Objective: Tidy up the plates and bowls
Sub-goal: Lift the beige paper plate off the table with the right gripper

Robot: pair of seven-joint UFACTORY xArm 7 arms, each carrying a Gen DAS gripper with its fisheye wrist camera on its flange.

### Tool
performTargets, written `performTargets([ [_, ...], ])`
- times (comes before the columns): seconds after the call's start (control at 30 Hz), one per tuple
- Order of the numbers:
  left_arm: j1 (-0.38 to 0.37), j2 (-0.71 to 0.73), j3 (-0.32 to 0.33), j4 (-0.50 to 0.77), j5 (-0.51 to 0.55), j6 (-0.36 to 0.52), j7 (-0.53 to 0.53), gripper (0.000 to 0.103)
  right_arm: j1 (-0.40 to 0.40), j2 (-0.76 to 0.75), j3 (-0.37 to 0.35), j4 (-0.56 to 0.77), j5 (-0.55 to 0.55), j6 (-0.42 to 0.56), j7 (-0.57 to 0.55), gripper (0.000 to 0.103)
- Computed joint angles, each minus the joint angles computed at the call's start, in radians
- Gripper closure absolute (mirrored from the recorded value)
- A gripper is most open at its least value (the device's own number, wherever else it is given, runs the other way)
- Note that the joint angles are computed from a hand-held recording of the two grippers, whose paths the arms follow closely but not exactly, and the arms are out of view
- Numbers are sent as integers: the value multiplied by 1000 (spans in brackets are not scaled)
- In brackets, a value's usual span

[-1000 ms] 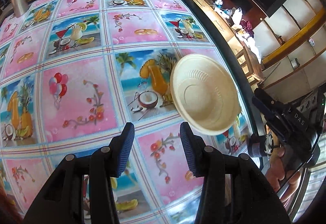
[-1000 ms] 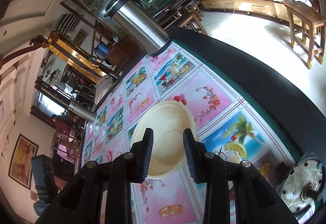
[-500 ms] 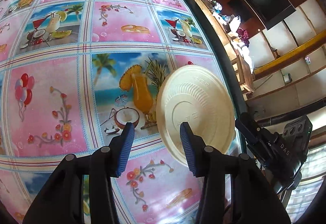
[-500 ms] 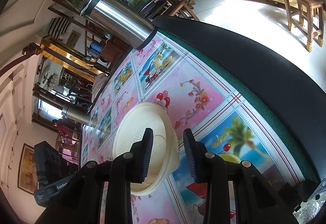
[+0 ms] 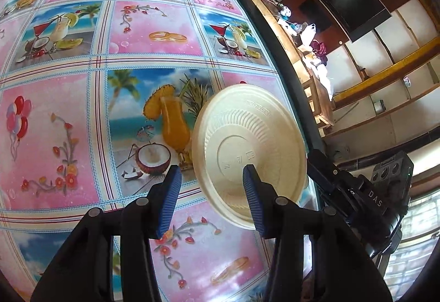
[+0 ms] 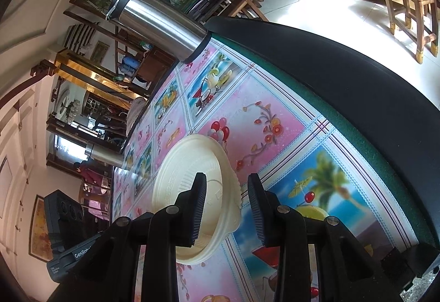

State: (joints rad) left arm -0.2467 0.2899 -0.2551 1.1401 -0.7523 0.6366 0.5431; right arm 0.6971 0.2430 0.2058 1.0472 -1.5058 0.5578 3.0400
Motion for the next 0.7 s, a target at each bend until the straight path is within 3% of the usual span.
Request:
performTargets([
  [0.7,2,-3,-4,-17,-38,-8,35,59,5,24,-7,19,-21,-13,21,68],
])
